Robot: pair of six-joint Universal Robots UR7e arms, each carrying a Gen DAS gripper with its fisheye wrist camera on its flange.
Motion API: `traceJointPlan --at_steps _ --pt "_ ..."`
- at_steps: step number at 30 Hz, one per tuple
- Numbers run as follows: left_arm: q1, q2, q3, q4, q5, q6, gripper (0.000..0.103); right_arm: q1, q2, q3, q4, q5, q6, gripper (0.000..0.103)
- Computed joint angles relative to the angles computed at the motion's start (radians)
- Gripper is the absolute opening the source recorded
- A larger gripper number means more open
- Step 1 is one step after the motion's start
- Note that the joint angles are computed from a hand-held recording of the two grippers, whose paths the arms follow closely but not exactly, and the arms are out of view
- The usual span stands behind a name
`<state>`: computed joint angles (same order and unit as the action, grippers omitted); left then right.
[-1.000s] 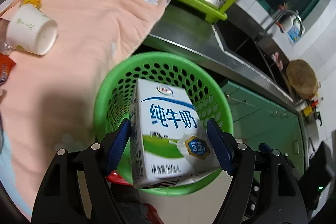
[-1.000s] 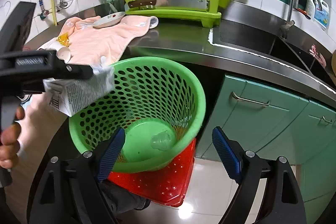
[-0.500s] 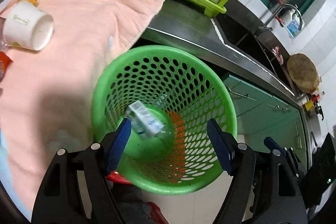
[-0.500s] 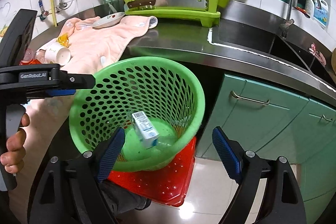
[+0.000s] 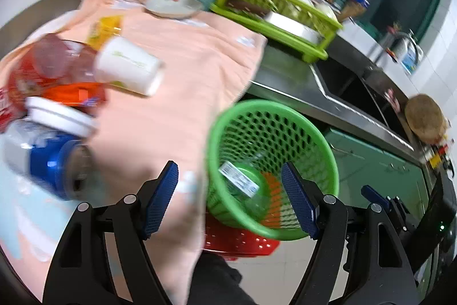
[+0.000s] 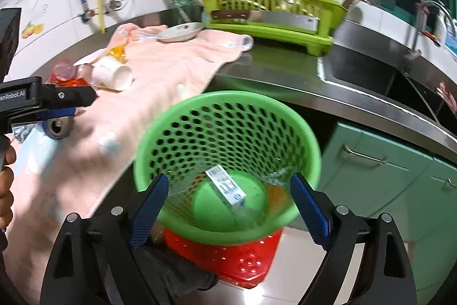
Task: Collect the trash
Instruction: 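Move the right gripper to the blue-and-white can while the left gripper approaches the crumpled paper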
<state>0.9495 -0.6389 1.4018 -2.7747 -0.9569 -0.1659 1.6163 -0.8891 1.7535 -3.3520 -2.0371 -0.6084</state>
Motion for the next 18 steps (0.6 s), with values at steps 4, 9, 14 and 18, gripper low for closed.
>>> traceJointPlan --at_steps 4,9,14,18 --pt "0.004 -0.064 0.071 -0.05 0.052 -0.021 0.074 0.024 0.022 -0.022 0.035 0.021 -0.008 0.084" --pt "0.022 -0.148 0.154 -0.097 0.123 -0.05 0.074 0.056 0.06 -0.055 0.072 0.041 -0.031 0.084" --pt "0.047 -0.215 0.214 -0.113 0.172 -0.108 0.074 0.082 0.095 -0.09 0.113 0.065 -0.045 0.084" --pt "0.068 -0.272 0.269 -0.134 0.206 -0.157 0.074 0.102 0.125 -0.125 0.155 0.082 -0.058 0.084"
